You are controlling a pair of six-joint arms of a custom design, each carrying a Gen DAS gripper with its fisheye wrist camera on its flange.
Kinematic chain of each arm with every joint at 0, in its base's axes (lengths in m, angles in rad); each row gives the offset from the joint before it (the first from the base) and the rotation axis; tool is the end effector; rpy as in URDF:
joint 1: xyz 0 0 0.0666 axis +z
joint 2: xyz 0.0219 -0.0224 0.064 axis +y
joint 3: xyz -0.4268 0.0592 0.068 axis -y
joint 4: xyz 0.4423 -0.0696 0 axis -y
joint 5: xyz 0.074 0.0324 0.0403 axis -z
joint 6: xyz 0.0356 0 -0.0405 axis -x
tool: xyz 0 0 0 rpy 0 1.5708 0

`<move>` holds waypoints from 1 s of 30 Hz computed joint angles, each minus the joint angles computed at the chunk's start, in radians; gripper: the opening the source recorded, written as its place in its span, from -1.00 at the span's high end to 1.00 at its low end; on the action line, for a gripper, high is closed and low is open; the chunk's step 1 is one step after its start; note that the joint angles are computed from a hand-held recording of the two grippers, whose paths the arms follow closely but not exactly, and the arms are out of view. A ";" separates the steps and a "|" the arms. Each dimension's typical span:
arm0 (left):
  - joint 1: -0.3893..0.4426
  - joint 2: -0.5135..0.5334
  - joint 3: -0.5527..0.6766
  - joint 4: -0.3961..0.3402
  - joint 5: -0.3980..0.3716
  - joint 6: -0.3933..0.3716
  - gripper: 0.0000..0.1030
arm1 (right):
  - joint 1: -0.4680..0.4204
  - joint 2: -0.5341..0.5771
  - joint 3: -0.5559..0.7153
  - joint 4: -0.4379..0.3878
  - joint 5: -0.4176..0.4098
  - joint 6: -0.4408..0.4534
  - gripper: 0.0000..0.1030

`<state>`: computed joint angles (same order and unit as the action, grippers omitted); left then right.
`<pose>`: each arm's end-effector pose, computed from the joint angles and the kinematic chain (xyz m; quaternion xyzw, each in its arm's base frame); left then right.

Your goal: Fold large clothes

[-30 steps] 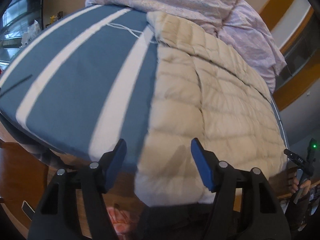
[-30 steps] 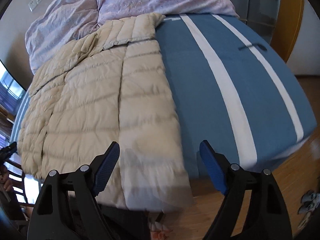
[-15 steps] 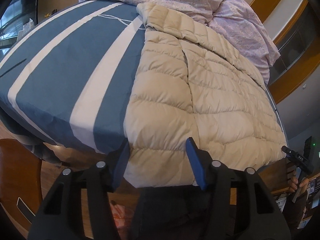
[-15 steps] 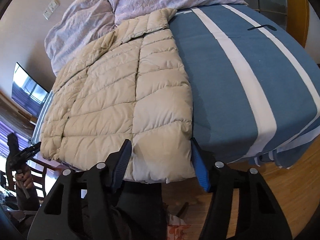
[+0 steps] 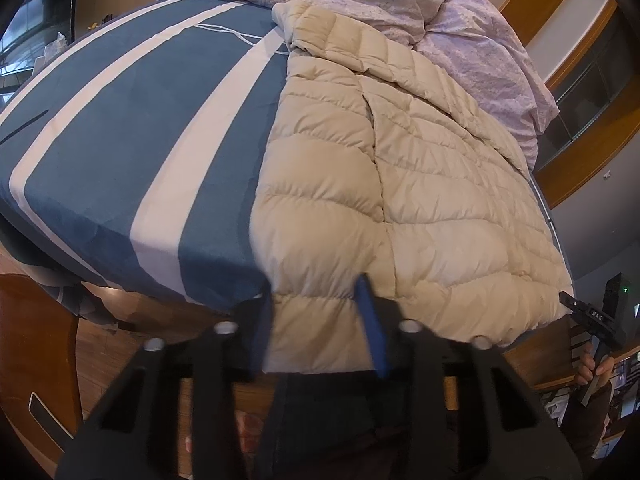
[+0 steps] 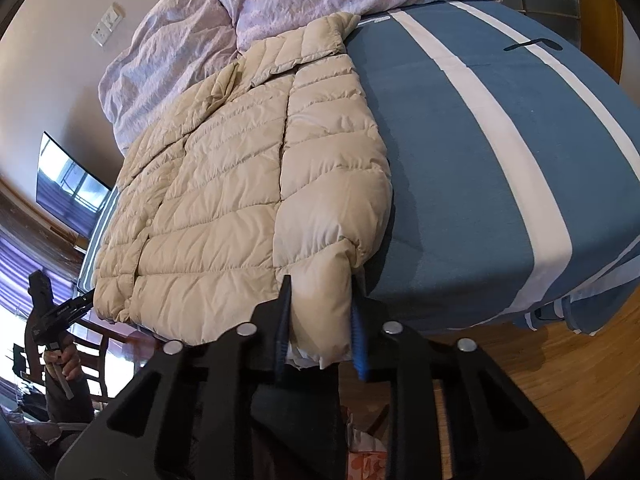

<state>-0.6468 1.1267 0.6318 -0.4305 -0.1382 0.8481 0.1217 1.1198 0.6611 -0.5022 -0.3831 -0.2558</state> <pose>0.2858 -0.2102 0.2477 -0.1169 0.9391 -0.1670 0.2765 0.3506 0.0559 0.2607 0.0057 0.9381 0.2337 0.2554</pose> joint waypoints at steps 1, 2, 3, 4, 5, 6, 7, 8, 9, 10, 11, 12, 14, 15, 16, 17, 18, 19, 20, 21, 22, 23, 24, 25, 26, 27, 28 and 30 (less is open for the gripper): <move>0.000 -0.001 -0.001 0.002 0.003 0.000 0.52 | 0.003 0.000 0.001 -0.001 0.005 0.001 0.58; -0.001 -0.002 0.000 0.001 0.003 -0.001 0.57 | 0.005 -0.001 0.002 0.000 0.009 0.001 0.61; -0.004 -0.003 0.003 -0.003 -0.002 -0.003 0.66 | 0.008 -0.001 0.003 -0.002 0.015 0.002 0.62; -0.009 -0.004 0.007 -0.012 -0.010 -0.002 0.73 | 0.010 -0.003 0.004 -0.003 0.021 0.003 0.65; -0.013 -0.003 0.012 -0.019 -0.018 -0.004 0.76 | 0.012 -0.005 0.006 -0.006 0.027 0.004 0.67; -0.018 -0.001 0.020 -0.033 -0.030 -0.009 0.80 | 0.013 -0.008 0.007 -0.007 0.032 0.004 0.68; -0.024 -0.002 0.027 -0.046 -0.044 -0.012 0.84 | 0.014 -0.011 0.008 -0.007 0.036 0.003 0.71; -0.028 -0.003 0.032 -0.057 -0.055 -0.016 0.85 | 0.015 -0.014 0.009 -0.007 0.042 0.002 0.72; -0.031 -0.003 0.036 -0.065 -0.064 -0.018 0.86 | 0.016 -0.017 0.010 -0.007 0.049 0.002 0.73; -0.034 -0.005 0.043 -0.078 -0.078 -0.019 0.88 | 0.016 -0.020 0.012 -0.006 0.056 0.001 0.75; -0.037 -0.008 0.046 -0.087 -0.089 -0.020 0.89 | 0.017 -0.023 0.014 -0.006 0.063 0.001 0.75; -0.037 -0.010 0.050 -0.096 -0.099 -0.021 0.89 | 0.018 -0.025 0.017 -0.005 0.071 0.000 0.76; -0.040 -0.017 0.057 -0.113 -0.122 -0.023 0.90 | 0.021 -0.030 0.023 -0.004 0.086 -0.001 0.77; -0.041 -0.018 0.062 -0.125 -0.136 -0.024 0.90 | 0.025 -0.033 0.025 -0.002 0.095 -0.004 0.77; -0.043 -0.021 0.068 -0.135 -0.153 -0.027 0.90 | 0.027 -0.034 0.030 0.000 0.105 -0.003 0.77; -0.041 -0.023 0.072 -0.140 -0.159 -0.031 0.90 | 0.030 -0.034 0.034 0.002 0.112 -0.003 0.78; -0.041 -0.026 0.078 -0.147 -0.173 -0.035 0.90 | 0.034 -0.037 0.040 0.006 0.123 -0.003 0.78; -0.040 -0.029 0.082 -0.151 -0.183 -0.039 0.90 | 0.036 -0.038 0.044 0.010 0.131 -0.002 0.78; -0.038 -0.031 0.086 -0.156 -0.189 -0.042 0.90 | 0.039 -0.039 0.049 0.013 0.140 0.000 0.78; -0.035 -0.035 0.092 -0.161 -0.201 -0.048 0.90 | 0.045 -0.037 0.059 0.018 0.156 0.002 0.78; -0.032 -0.039 0.094 -0.163 -0.208 -0.052 0.90 | 0.049 -0.035 0.065 0.021 0.165 0.003 0.78; -0.029 -0.040 0.100 -0.167 -0.219 -0.057 0.90 | 0.055 -0.029 0.076 0.026 0.180 0.006 0.78; -0.026 -0.040 0.109 -0.172 -0.231 -0.062 0.90 | 0.059 -0.026 0.083 0.030 0.189 0.007 0.78; -0.022 -0.041 0.114 -0.175 -0.236 -0.067 0.90 | 0.064 -0.020 0.093 0.033 0.201 0.008 0.78; -0.015 -0.040 0.123 -0.178 -0.245 -0.074 0.90 | 0.068 -0.012 0.104 0.035 0.210 0.009 0.78; -0.011 -0.038 0.130 -0.180 -0.252 -0.080 0.90 | 0.074 -0.001 0.119 0.040 0.224 0.010 0.79; -0.005 -0.033 0.143 -0.184 -0.267 -0.090 0.90 | 0.079 0.011 0.133 0.044 0.237 0.012 0.79; 0.008 -0.019 0.168 -0.191 -0.288 -0.109 0.90 | 0.080 0.033 0.158 0.050 0.248 0.016 0.79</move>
<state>-0.6392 1.1073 0.7999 -0.6212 -0.4263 0.7387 0.2015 1.1527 0.8196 -0.4522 -0.1354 -0.2394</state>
